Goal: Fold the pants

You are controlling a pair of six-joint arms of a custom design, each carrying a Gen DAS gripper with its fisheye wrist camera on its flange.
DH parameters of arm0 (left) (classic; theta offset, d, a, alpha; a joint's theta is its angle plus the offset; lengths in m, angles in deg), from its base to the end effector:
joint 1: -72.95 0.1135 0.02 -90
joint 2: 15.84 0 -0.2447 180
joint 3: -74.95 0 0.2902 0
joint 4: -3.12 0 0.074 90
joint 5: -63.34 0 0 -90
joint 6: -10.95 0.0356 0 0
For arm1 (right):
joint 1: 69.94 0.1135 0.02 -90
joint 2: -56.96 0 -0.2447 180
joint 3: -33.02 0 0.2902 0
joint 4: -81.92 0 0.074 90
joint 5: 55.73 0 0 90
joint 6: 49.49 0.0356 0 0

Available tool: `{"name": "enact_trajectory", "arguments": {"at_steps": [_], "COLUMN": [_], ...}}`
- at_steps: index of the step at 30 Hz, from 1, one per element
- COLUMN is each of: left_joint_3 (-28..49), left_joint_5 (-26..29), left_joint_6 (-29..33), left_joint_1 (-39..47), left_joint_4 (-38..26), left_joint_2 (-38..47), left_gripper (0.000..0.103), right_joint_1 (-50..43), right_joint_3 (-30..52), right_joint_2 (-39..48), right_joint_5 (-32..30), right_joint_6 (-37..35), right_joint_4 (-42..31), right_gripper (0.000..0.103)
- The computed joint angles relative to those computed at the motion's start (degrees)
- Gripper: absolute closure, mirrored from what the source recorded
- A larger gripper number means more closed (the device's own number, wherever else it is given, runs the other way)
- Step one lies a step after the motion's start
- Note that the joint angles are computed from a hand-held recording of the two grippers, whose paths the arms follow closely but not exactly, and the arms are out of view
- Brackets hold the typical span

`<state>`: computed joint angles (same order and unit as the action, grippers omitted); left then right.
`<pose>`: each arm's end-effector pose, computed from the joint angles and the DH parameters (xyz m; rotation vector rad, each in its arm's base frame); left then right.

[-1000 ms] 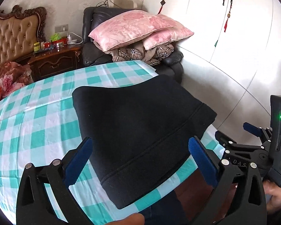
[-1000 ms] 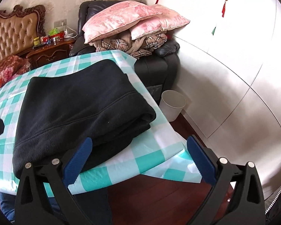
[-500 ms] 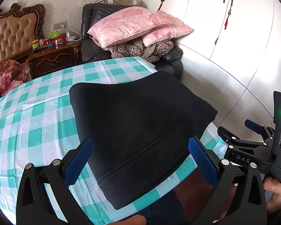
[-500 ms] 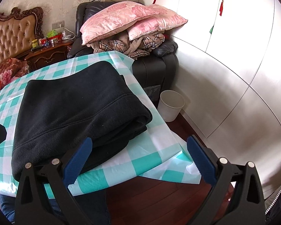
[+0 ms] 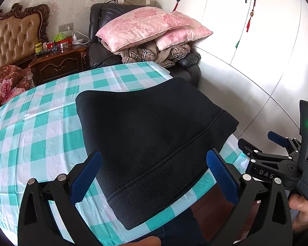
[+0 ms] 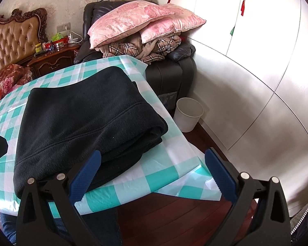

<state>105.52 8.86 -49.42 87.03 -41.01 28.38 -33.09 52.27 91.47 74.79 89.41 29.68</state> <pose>0.1811 0.0241 0.1286 0.5367 2.3137 -0.4488 0.1235 0.0637 0.0824 0.4211 2.3348 -0.3198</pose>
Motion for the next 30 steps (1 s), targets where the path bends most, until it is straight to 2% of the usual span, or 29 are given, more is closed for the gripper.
{"name": "enact_trajectory", "arguments": {"at_steps": [10,30], "left_joint_3": [0.2,0.2], "left_joint_5": [-0.1,-0.2], "left_joint_6": [-0.3,-0.5], "left_joint_1": [-0.3,-0.4], "left_joint_4": [0.1,0.0], "left_joint_2": [0.3,0.3], "left_gripper": [0.005,0.005], "right_joint_1": [0.4,0.6], "right_joint_3": [0.6,0.6], "right_joint_2": [2.9,2.4], "right_joint_5": [-0.1,-0.1], "right_joint_6": [0.8,1.1], "right_joint_4": [1.8,1.1], "right_gripper": [0.002,0.002]}}
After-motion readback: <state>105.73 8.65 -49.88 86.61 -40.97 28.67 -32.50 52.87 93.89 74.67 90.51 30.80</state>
